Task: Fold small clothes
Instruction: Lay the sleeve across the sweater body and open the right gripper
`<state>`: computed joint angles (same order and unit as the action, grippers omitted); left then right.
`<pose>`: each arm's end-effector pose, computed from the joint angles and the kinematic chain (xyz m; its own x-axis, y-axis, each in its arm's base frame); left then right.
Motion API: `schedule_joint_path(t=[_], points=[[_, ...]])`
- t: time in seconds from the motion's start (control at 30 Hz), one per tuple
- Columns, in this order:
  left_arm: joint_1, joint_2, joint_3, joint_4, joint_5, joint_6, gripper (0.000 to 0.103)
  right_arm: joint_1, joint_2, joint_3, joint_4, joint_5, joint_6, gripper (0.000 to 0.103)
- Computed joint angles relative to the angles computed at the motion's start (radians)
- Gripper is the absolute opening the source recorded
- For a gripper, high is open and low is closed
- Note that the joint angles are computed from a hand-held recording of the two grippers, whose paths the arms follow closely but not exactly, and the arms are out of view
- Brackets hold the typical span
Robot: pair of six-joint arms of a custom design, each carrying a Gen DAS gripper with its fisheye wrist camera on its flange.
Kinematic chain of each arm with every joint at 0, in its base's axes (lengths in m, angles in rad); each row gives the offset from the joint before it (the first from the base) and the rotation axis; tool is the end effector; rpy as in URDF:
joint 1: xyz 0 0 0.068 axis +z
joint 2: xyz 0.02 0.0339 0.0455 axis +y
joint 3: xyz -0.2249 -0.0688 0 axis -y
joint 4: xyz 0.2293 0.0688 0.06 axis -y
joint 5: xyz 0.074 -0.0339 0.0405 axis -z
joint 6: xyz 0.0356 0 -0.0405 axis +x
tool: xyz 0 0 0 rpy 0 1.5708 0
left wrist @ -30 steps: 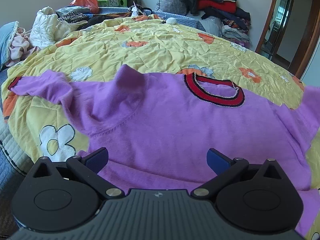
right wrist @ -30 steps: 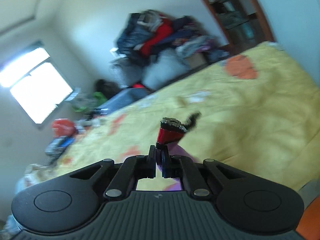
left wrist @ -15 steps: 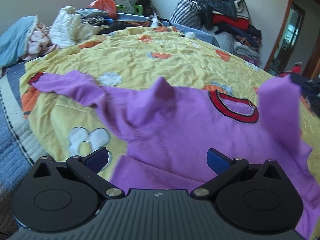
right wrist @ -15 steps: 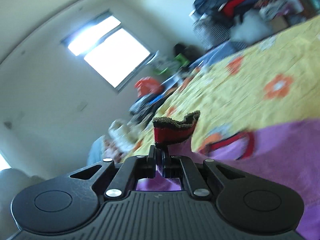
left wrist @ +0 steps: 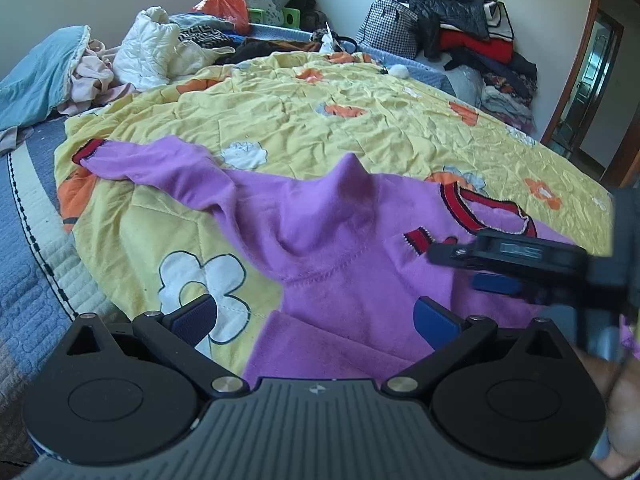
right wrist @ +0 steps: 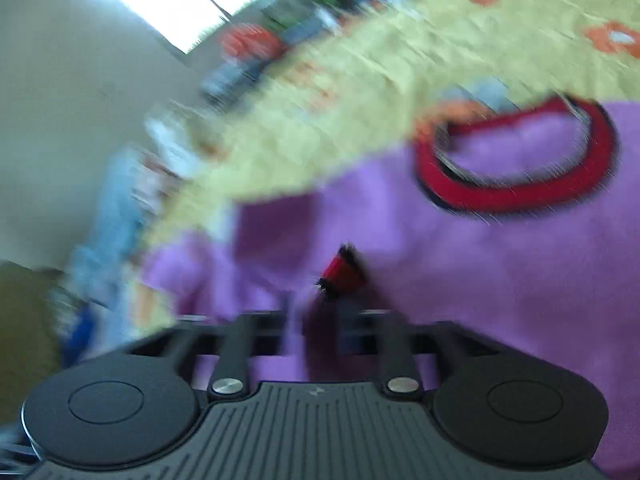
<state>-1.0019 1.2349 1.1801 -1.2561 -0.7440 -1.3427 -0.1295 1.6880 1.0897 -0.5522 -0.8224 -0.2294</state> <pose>0.1301 -0.1588 0.2764 -0.6302 -0.3448 -0.6956 -0.3882 0.9159 -0.1023 0.3104 -0.0141 0.1676 -0.8342 -0.0474 -0.5495 -0.4090 0.7215 0.5587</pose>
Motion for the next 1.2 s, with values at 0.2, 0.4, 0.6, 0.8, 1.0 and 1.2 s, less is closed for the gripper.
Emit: schedule_joint_path(t=[0.2, 0.4, 0.6, 0.8, 1.0, 1.2], points=[[0.055, -0.005, -0.025, 0.109, 0.051, 0.064, 0.103, -0.226, -0.107, -0.004, -0.155, -0.113, -0.354, 0.096], [0.169, 0.150, 0.026, 0.457, 0.187, 0.366, 0.103, -0.340, 0.130, 0.235, -0.174, 0.087, -0.464, 0.096], [0.237, 0.561, 0.275, 0.583, 0.285, 0.605, 0.103, -0.447, 0.269, 0.334, -0.173, 0.094, -0.546, 0.097], [0.279, 0.553, 0.188, 0.519, 0.200, 0.546, 0.103, -0.469, 0.288, 0.356, -0.208, 0.072, -0.595, 0.097], [0.384, 0.294, -0.085, 0.531, 0.233, 0.478, 0.103, -0.421, 0.214, 0.274, -0.134, 0.143, -0.584, 0.098], [0.323, 0.252, -0.039, 0.449, 0.140, 0.379, 0.103, -0.335, 0.091, 0.080, 0.171, 0.279, -0.522, 0.098]])
